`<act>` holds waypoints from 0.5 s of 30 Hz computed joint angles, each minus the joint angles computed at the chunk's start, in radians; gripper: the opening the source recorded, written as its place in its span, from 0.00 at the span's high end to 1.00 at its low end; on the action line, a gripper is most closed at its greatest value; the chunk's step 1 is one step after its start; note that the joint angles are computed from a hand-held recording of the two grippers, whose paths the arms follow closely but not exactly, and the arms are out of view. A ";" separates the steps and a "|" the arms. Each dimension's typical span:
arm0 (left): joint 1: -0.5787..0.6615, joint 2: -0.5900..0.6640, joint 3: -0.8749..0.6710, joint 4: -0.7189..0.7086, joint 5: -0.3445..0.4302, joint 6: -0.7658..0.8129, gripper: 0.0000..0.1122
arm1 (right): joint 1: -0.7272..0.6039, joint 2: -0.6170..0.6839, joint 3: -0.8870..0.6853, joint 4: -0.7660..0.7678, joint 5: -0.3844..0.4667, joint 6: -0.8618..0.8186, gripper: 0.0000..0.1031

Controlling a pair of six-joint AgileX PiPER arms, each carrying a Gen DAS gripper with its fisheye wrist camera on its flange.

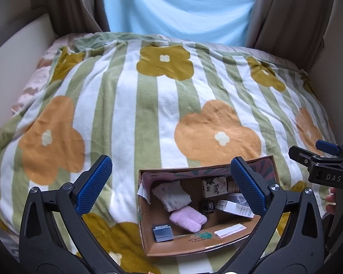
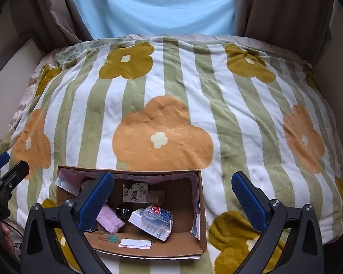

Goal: Organize objects

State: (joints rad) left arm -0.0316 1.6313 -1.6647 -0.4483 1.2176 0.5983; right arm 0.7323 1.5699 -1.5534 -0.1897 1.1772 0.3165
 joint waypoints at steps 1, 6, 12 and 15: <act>-0.003 0.001 0.005 0.001 -0.003 -0.001 0.08 | -0.009 0.002 0.004 0.019 -0.005 -0.012 0.01; -0.010 0.012 0.008 0.001 -0.010 -0.011 0.08 | -0.017 0.008 0.009 0.031 -0.009 -0.017 0.01; -0.014 0.010 0.019 0.000 -0.018 -0.003 0.08 | -0.012 0.012 0.006 0.019 -0.013 -0.009 0.01; -0.019 0.011 0.021 0.007 -0.020 -0.009 0.08 | -0.013 0.018 -0.004 0.021 -0.013 -0.003 0.01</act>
